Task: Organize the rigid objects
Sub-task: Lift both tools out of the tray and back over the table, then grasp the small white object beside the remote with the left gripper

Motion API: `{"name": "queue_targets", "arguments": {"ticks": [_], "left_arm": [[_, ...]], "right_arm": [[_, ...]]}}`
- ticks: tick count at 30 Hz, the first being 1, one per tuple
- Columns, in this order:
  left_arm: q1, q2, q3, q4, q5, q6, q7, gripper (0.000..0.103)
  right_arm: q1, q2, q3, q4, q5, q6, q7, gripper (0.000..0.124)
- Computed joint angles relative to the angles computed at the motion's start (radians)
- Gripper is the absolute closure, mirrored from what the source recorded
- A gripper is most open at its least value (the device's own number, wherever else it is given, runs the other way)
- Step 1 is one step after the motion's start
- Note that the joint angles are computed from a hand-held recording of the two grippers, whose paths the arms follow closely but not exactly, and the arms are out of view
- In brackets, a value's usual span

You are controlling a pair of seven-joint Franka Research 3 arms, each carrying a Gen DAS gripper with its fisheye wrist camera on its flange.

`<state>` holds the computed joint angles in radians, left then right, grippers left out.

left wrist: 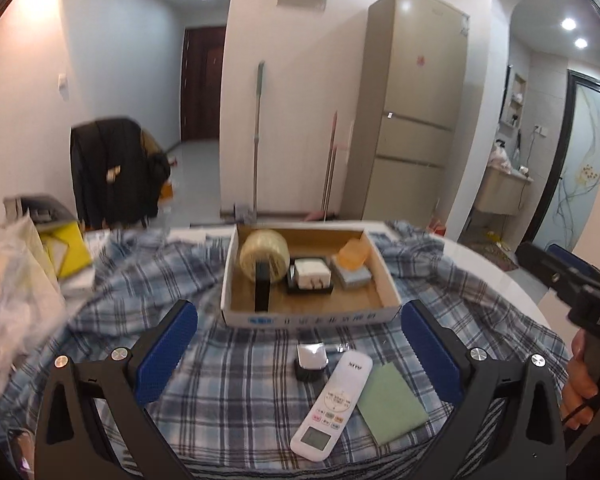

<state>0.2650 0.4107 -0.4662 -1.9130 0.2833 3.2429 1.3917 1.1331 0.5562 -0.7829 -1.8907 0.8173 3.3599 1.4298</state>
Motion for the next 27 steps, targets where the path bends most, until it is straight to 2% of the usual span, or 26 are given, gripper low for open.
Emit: {"name": "queue_targets", "arguments": {"ticks": [3, 6, 7, 9, 10, 13, 14, 16, 17, 19, 20, 24, 27], "left_arm": [[-0.026, 0.038, 0.011, 0.058, -0.026, -0.105, 0.021, 0.000], [-0.077, 0.053, 0.058, 0.088, -0.056, -0.155, 0.033, 0.001], [-0.079, 0.057, 0.058, 0.095, -0.071, -0.169, 0.044, 0.001], [-0.105, 0.074, 0.076, 0.129, -0.099, -0.217, 0.052, 0.017], [-0.122, 0.086, 0.088, 0.151, -0.111, -0.253, 0.055, 0.020], [-0.135, 0.140, 0.074, 0.231, -0.172, -0.357, 0.102, 0.031], [-0.148, 0.160, 0.082, 0.261, -0.186, -0.389, 0.109, 0.038], [-0.188, 0.196, 0.115, 0.324, -0.197, -0.450, 0.115, 0.045], [-0.214, 0.211, 0.141, 0.354, -0.197, -0.475, 0.109, 0.049], [-0.259, 0.242, 0.186, 0.411, -0.194, -0.528, 0.103, 0.051], [-0.275, 0.259, 0.199, 0.442, -0.193, -0.560, 0.108, 0.051], [-0.313, 0.307, 0.228, 0.522, -0.194, -0.627, 0.125, 0.051], [-0.343, 0.350, 0.252, 0.592, -0.181, -0.674, 0.124, 0.051]], "right_arm": [[0.017, 0.051, -0.039, 0.011, 0.019, -0.014, 0.036, 0.022], [-0.001, 0.079, -0.041, 0.023, -0.013, -0.046, 0.075, 0.022], [-0.010, 0.087, -0.040, 0.029, -0.024, -0.065, 0.091, 0.022], [-0.065, 0.081, 0.010, 0.040, -0.053, -0.068, 0.110, 0.022], [-0.090, 0.078, 0.034, 0.042, -0.065, -0.066, 0.122, 0.022], [-0.133, 0.086, 0.056, 0.053, -0.099, -0.112, 0.161, 0.022], [-0.156, 0.082, 0.078, 0.056, -0.109, -0.115, 0.170, 0.022], [-0.173, 0.083, 0.083, 0.061, -0.125, -0.147, 0.203, 0.022], [-0.206, 0.067, 0.117, 0.062, -0.134, -0.157, 0.205, 0.022], [-0.304, 0.025, 0.227, 0.059, -0.151, -0.152, 0.186, 0.022], [-0.331, 0.015, 0.257, 0.056, -0.160, -0.149, 0.187, 0.022], [-0.300, 0.030, 0.211, 0.052, -0.211, -0.157, 0.247, 0.022], [-0.316, 0.027, 0.224, 0.053, -0.247, -0.171, 0.276, 0.022]]}}
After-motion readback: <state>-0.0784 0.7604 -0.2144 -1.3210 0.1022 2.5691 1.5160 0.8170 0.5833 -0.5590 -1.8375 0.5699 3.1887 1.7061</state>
